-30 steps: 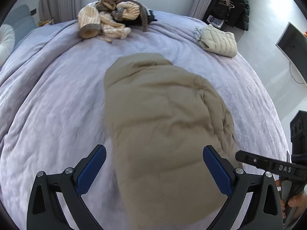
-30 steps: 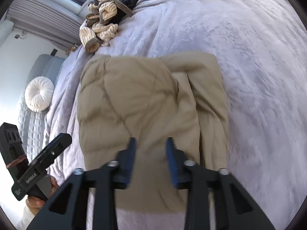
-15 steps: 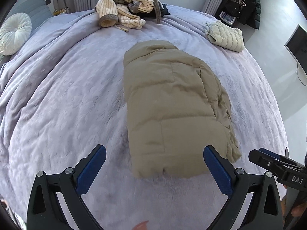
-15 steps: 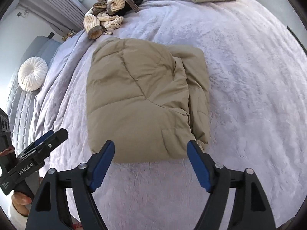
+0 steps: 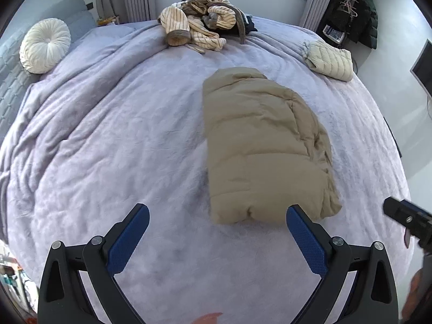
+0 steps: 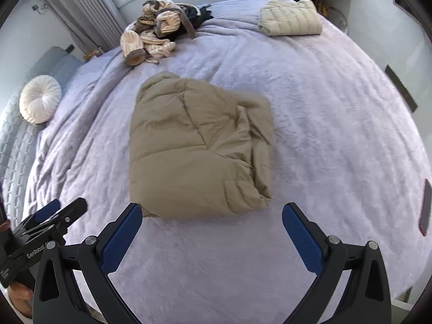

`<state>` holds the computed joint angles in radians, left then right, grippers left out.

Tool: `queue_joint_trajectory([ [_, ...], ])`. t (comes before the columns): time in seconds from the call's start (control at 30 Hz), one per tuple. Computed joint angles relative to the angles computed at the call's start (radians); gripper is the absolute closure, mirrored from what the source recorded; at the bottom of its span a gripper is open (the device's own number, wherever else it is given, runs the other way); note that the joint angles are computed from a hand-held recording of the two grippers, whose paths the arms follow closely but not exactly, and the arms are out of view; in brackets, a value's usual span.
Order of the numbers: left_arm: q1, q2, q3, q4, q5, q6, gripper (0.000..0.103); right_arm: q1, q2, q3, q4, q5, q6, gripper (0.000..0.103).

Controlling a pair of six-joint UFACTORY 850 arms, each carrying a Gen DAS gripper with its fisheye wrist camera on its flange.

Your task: Fold large clothes

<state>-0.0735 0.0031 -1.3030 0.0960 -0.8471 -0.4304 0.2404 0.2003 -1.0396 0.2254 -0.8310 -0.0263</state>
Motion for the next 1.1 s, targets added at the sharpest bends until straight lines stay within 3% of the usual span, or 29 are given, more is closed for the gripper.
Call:
queue_joint_trajectory([
  [0.27,-0.022,0.060,-0.001,0.037,-0.053,-0.008,0.001,0.009,0.046,-0.030,-0.024,-0.069,0.025,0.000],
  [0.53,-0.041,0.097,-0.014,0.055,-0.094,-0.085,0.001,0.034,0.089,-0.037,-0.100,-0.087,0.080,0.000],
  [1.1,-0.047,0.119,-0.023,0.063,-0.130,-0.099,0.001,0.071,0.100,-0.039,-0.157,-0.091,0.113,0.000],
])
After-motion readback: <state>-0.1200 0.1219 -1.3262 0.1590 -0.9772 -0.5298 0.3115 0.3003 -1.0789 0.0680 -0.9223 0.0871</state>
